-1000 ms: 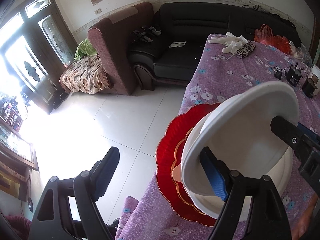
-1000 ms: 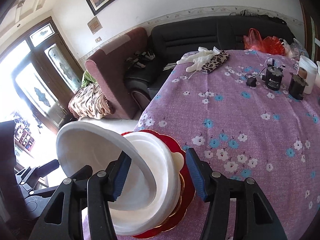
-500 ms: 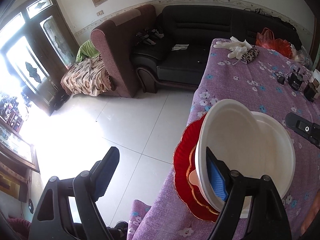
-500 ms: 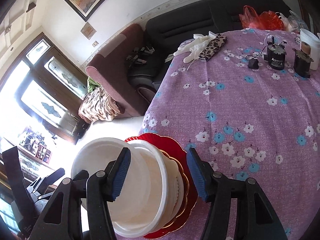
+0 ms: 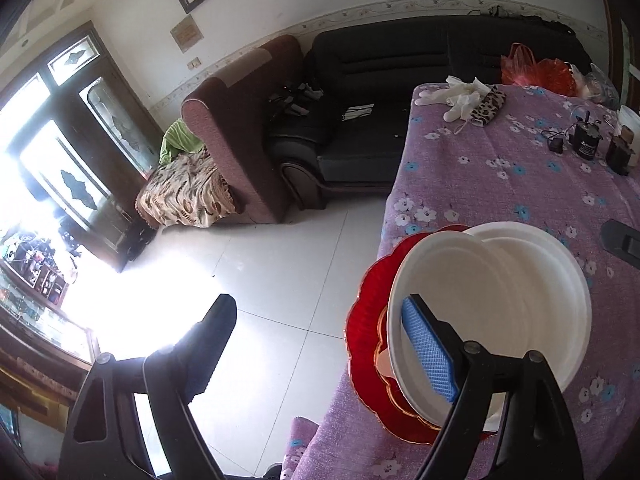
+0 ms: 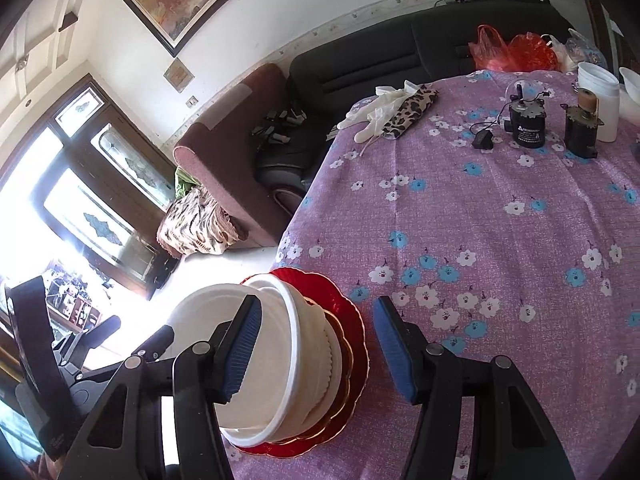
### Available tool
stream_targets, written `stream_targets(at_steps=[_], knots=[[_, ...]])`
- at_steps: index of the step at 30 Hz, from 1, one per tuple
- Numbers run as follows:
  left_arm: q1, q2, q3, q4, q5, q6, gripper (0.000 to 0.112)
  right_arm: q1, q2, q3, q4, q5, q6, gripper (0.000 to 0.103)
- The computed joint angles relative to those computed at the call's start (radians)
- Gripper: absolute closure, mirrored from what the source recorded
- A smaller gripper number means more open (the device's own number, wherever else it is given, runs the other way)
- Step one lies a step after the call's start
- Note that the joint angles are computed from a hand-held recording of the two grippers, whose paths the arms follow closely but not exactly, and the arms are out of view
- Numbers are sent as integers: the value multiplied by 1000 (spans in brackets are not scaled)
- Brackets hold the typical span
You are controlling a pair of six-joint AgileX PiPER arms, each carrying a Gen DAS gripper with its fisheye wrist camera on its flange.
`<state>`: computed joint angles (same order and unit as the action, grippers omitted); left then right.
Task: Organize plates and bowls
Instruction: 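Lower the small white bowl onto the stack and open both grippers, then withdraw both grippers from the stacked dishes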
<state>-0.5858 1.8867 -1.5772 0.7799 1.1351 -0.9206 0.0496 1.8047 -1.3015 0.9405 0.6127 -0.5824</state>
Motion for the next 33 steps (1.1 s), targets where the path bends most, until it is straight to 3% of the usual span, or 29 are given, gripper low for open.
stream_targets(at_steps=[4, 9, 11, 15, 18, 25, 33], knots=[[-22, -52, 32, 69, 54, -84, 28, -49, -32, 41, 25, 1, -56, 40], [-56, -104, 49, 115, 66, -173, 26, -119, -97, 129, 28, -17, -133, 40], [-80, -134, 66, 110, 34, -197, 26, -155, -129, 177, 52, -22, -206, 40], [-105, -185, 107, -6, -136, -184, 25, -233, -212, 302, 97, -74, -374, 40], [-177, -158, 109, 28, -162, -269, 25, -309, -269, 398, 197, -89, -564, 40], [-407, -19, 84, 294, -8, -609, 9, -521, -277, 526, 335, -15, -891, 40], [-457, 111, -2, 255, -175, -656, 9, -724, -192, 577, 431, 47, -1156, 40]])
